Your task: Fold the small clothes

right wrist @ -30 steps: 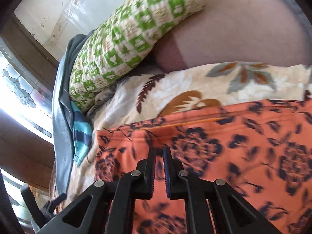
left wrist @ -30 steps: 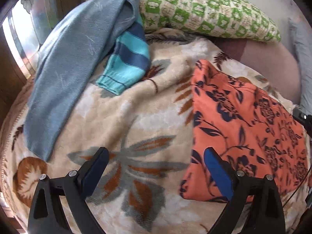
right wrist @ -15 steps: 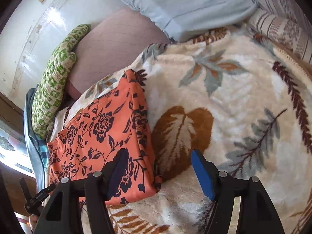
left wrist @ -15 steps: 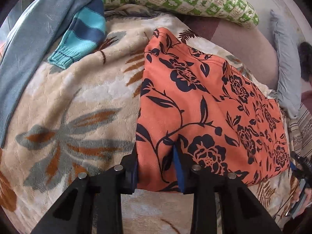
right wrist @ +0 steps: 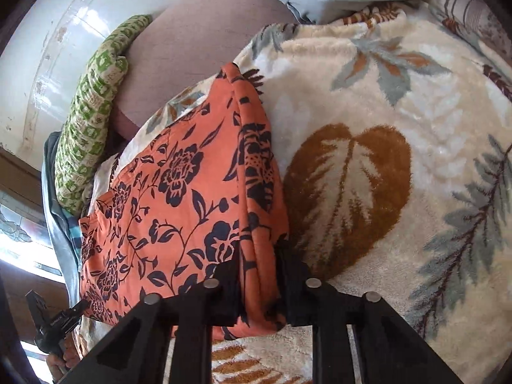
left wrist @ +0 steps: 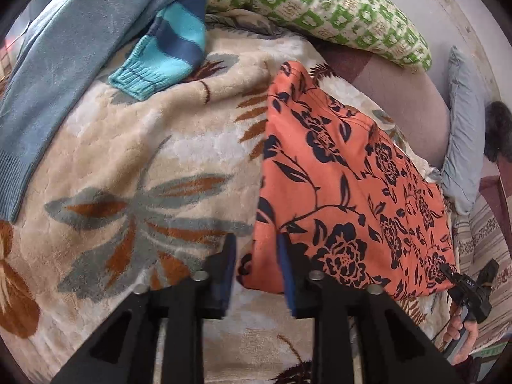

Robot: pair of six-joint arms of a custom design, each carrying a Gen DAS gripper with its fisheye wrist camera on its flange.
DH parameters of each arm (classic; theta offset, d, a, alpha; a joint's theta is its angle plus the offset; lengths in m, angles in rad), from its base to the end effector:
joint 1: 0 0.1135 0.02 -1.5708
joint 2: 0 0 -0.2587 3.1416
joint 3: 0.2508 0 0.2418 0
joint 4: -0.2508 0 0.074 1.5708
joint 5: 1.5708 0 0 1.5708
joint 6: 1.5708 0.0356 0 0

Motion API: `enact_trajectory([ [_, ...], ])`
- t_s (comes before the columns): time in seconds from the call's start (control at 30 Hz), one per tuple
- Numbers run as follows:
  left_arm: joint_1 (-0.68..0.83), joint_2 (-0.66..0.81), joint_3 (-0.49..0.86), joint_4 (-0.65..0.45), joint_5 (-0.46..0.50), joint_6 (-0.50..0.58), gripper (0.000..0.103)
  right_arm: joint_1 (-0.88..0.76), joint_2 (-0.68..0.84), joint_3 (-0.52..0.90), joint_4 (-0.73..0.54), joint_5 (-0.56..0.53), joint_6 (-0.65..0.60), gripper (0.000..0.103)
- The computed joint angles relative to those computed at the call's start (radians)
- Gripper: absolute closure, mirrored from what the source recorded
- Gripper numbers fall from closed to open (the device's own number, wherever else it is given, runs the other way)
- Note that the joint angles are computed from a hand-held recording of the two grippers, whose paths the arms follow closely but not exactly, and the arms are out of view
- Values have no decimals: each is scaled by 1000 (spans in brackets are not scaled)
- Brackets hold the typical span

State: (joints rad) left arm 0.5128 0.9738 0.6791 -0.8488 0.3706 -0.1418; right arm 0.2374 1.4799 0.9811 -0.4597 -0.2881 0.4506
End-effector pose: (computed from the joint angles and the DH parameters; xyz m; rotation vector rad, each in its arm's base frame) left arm 0.1462 0.0675 0.2193 -0.7446 2.5262 -0.3795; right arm 0.2825 0.0788 0.2233 0.1575 2.5877 0.6297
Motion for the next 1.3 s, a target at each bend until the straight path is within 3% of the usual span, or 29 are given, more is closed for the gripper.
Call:
enact_trajectory([
  [0.07, 5, 1, -9, 15, -38, -13, 23, 8, -37, -5, -7, 1, 7, 87],
  [0.2, -28, 38, -47, 82, 53, -28, 23, 22, -2, -3, -7, 36, 13, 87],
  [0.23, -72, 26, -56, 106, 16, -50, 25, 15, 16, -10, 6, 24, 29, 87],
  [0.3, -139, 31, -64, 138, -34, -65, 78, -5, 36, -31, 38, 6, 44, 87],
  [0.4, -156, -18, -67, 133, -39, -89, 87, -37, 44, -71, 97, -45, 54, 84],
  [0.5, -156, -59, -49, 113, -33, -77, 89, -62, 41, -92, 125, -83, 50, 84],
  [0.77, 32, -62, -40, 21, 134, 39, 90, -44, -117, -57, 18, -62, 8, 89],
  [0.9, 72, -28, -49, 16, 110, 55, 90, -55, -143, -77, 1, -33, -11, 90],
  [0.93, 69, 4, -51, 18, 94, 71, 88, -59, -120, -82, -3, -12, -12, 90],
  [1.0, 72, 39, -54, 36, 77, 46, 71, -75, -39, -80, -8, -9, -9, 90],
  [1.07, 101, 41, -42, 24, 120, 40, 64, -132, -9, -112, 43, -110, 20, 87],
  [1.13, 103, 15, -37, 26, 108, 23, 46, -197, -35, -157, 107, -220, 69, 86],
  [1.17, 99, 6, -34, 25, 102, 16, 36, -221, -49, -171, 126, -256, 82, 78],
  [1.2, 107, -5, -37, 17, 121, 28, 35, -233, -64, -174, 124, -258, 86, 56],
  [1.27, 112, -20, -37, 10, 177, 37, 34, -246, -105, -193, 144, -261, 98, 26],
  [1.3, 99, -37, -41, 14, 188, 24, 31, -249, -118, -206, 169, -282, 99, 26],
])
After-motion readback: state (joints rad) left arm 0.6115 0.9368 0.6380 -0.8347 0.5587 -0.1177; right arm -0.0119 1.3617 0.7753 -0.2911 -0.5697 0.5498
